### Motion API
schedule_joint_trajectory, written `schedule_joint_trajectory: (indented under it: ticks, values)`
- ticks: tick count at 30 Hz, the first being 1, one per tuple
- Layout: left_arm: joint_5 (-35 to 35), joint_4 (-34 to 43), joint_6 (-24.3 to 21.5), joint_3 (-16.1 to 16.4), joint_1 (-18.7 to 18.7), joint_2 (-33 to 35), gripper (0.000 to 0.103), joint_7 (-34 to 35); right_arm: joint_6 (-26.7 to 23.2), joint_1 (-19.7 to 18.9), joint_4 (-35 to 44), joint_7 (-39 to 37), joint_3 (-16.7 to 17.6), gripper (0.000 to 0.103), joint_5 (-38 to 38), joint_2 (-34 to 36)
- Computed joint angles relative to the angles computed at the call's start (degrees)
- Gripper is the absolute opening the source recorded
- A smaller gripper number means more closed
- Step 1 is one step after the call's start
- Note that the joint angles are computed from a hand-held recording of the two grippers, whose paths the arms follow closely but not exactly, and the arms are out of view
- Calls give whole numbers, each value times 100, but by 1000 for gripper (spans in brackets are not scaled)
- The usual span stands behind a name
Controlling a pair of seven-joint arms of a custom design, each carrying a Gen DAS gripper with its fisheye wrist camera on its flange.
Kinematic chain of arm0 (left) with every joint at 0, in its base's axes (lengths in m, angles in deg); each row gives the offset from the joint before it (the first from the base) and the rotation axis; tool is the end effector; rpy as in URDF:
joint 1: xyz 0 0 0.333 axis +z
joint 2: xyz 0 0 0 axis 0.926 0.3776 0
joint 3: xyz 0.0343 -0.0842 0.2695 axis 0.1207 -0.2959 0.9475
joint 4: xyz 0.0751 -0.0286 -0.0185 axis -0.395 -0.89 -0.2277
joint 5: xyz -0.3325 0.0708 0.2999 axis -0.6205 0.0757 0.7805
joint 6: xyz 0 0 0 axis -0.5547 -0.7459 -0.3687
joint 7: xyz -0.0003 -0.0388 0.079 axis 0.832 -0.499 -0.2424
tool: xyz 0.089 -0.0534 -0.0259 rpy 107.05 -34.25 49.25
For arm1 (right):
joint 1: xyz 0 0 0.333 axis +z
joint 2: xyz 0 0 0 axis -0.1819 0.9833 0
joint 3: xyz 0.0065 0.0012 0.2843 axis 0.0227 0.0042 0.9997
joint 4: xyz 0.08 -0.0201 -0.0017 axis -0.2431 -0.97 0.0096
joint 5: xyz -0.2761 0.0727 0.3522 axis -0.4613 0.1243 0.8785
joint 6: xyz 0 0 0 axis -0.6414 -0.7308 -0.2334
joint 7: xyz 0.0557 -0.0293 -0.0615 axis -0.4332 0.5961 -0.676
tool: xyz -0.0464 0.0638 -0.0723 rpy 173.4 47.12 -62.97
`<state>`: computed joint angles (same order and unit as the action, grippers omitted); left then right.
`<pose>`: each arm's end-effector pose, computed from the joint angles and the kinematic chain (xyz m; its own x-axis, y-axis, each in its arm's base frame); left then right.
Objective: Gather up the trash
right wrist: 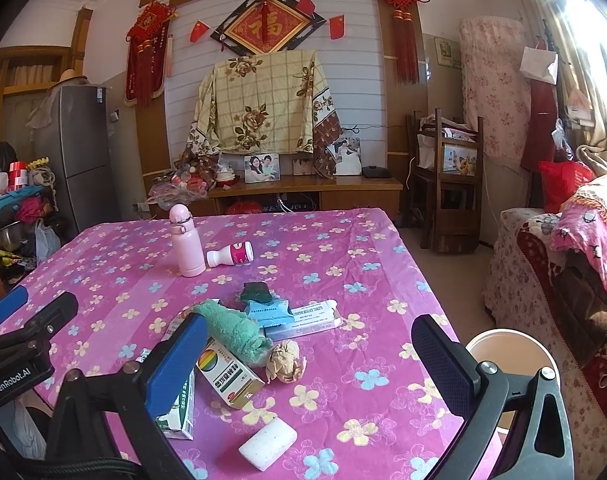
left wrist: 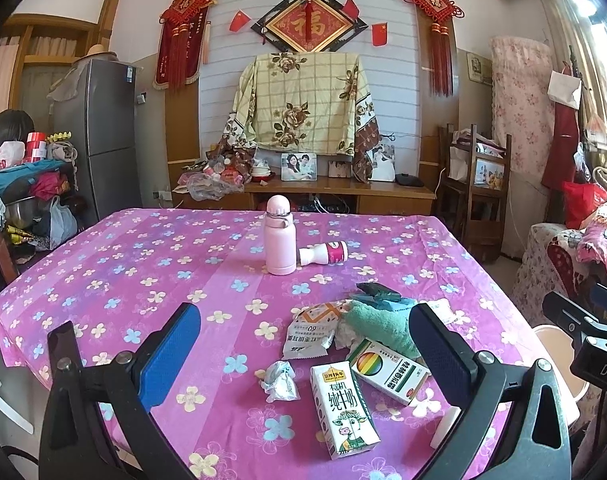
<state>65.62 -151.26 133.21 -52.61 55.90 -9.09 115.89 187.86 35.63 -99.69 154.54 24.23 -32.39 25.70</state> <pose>0.6418 -0.2814 0.5270 -0.2673 -0.9636 -0.0016 -0.3880 0.1091 -0.9152 0.5777 0.5232 0.5358 -0.3449 -0.9353 -0.0791 -0.4070 0.2250 -0.8853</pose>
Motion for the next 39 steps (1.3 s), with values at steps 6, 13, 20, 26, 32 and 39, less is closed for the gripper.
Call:
schedule_joint_trajectory:
  ticks: [6, 13, 20, 26, 32, 39]
  values:
    - [-328, -40, -26, -102, 93, -2, 103, 274, 32, -23, -85, 32, 7, 103, 7, -47]
    - [-708, -62, -71, -142, 112, 16, 103, 552, 21, -42, -115, 24, 21, 103, -3, -59]
    - [-524, -41, -60, -65, 55, 25, 103, 430, 38, -65, -180, 47, 42, 103, 1, -97]
    - [-484, -38, -119, -46, 37, 35, 103, 473, 1, -71, -139, 23, 60, 103, 41, -53]
    - [-857, -54, -375, -216, 120, 20, 103, 931, -18, -63, -66, -14, 45, 103, 112, 16]
    - [-849, -78, -181, -125, 48, 52, 103, 743, -39, -46, -13, -70, 17, 103, 180, 65]
